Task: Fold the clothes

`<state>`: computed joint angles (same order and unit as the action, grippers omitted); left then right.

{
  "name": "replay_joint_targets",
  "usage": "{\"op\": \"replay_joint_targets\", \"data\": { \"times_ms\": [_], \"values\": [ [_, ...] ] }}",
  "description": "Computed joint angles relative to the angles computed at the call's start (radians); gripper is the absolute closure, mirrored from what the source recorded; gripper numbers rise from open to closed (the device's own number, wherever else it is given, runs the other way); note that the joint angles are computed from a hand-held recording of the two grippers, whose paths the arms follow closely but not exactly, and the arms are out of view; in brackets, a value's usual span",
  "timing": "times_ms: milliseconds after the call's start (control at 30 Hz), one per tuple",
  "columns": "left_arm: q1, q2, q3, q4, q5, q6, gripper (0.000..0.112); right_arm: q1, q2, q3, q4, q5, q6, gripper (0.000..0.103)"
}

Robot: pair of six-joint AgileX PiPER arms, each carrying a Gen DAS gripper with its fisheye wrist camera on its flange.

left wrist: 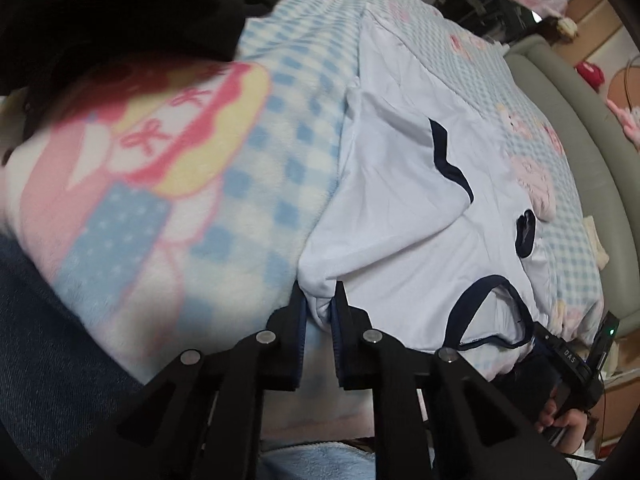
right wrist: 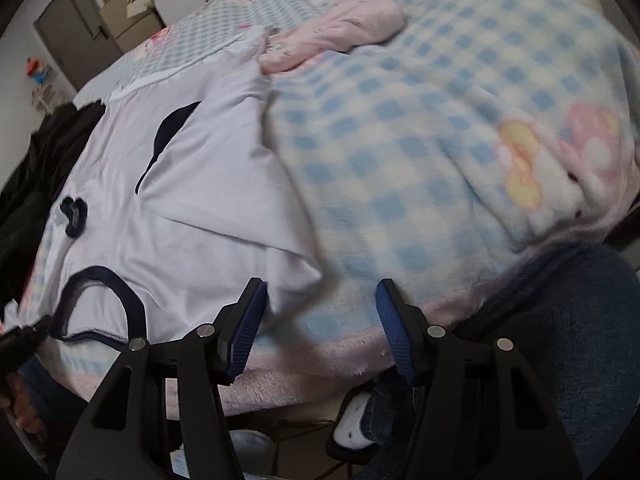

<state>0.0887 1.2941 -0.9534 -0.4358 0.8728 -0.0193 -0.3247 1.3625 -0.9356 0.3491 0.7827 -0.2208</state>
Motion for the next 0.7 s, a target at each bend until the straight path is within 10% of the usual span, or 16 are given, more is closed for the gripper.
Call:
{"op": "replay_joint_targets", "data": {
  "times_ms": [200,400,700],
  "values": [
    [0.073,-0.039,0.038,-0.157,0.003,0.129,0.094,-0.035,-0.001,-0.004,0.225,0.041,-0.201,0.044],
    [0.099,0.012,0.048,-0.272,0.056,0.25,0.079,0.121,0.049,-0.021,-0.08,-0.041,0.023,0.045],
    [0.167,-0.031,0.08,-0.349,0.072,0.331,0.081,-0.041,0.056,-0.027,0.299,0.081,-0.265,0.043]
  ]
}}
